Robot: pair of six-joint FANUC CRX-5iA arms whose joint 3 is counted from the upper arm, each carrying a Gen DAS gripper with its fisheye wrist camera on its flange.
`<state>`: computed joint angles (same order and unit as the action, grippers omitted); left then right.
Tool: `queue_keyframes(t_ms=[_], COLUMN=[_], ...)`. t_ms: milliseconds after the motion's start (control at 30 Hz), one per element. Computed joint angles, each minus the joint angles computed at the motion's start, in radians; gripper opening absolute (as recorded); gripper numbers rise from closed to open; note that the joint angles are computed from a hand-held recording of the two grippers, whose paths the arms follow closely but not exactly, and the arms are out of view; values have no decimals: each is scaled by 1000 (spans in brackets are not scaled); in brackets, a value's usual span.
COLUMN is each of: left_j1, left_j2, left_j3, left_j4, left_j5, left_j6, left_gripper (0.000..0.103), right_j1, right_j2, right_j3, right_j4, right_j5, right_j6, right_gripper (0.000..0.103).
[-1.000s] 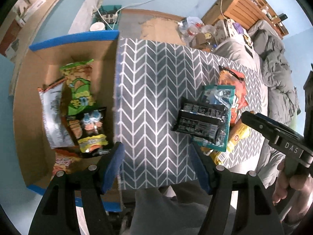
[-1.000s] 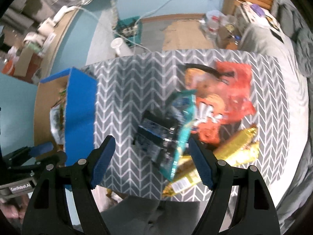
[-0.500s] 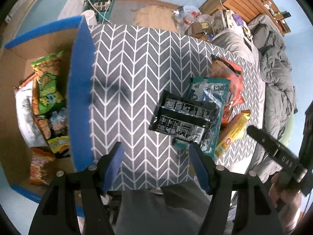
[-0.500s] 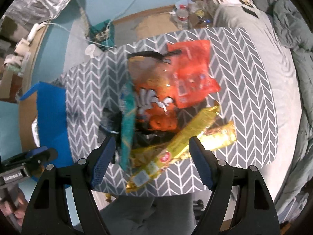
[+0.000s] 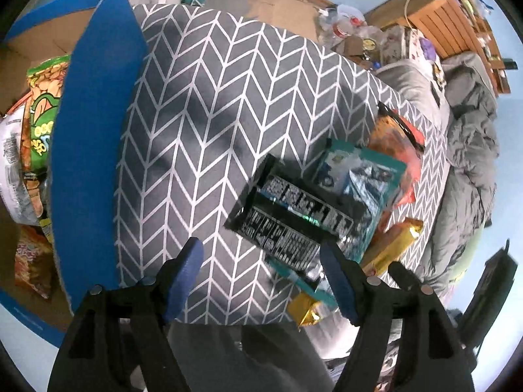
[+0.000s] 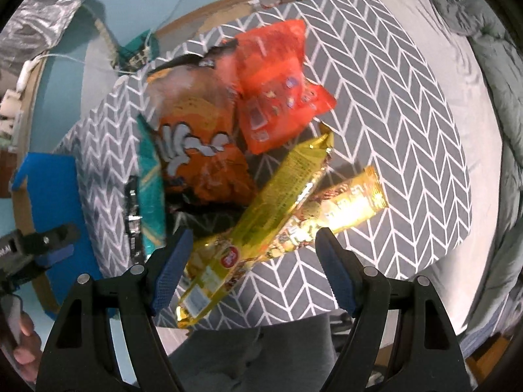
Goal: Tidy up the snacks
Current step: 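Move both grippers back over the snack pile on the table, then grasp the black bag with the left gripper while the right grasps the yellow stick bag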
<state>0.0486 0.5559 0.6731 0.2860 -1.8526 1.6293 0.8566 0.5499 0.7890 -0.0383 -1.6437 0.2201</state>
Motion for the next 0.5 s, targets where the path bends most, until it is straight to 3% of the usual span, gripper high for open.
queue_keyframes(t_ms=[367, 433, 500], left_j1=[-39, -44, -49], left_j2=[91, 103, 118], left_j3=[89, 95, 100], left_j4=[6, 13, 25], left_j5=[-38, -41, -42], left_j6=[112, 129, 148], left_gripper=[77, 79, 79], right_j1=[-7, -8, -8], right_j2=[-16, -11, -2], right_j3=[-101, -109, -109], right_j4=[-63, -68, -70], right_j5=[120, 154, 168], right_j6=[-137, -142, -131], right_gripper=[78, 71, 52])
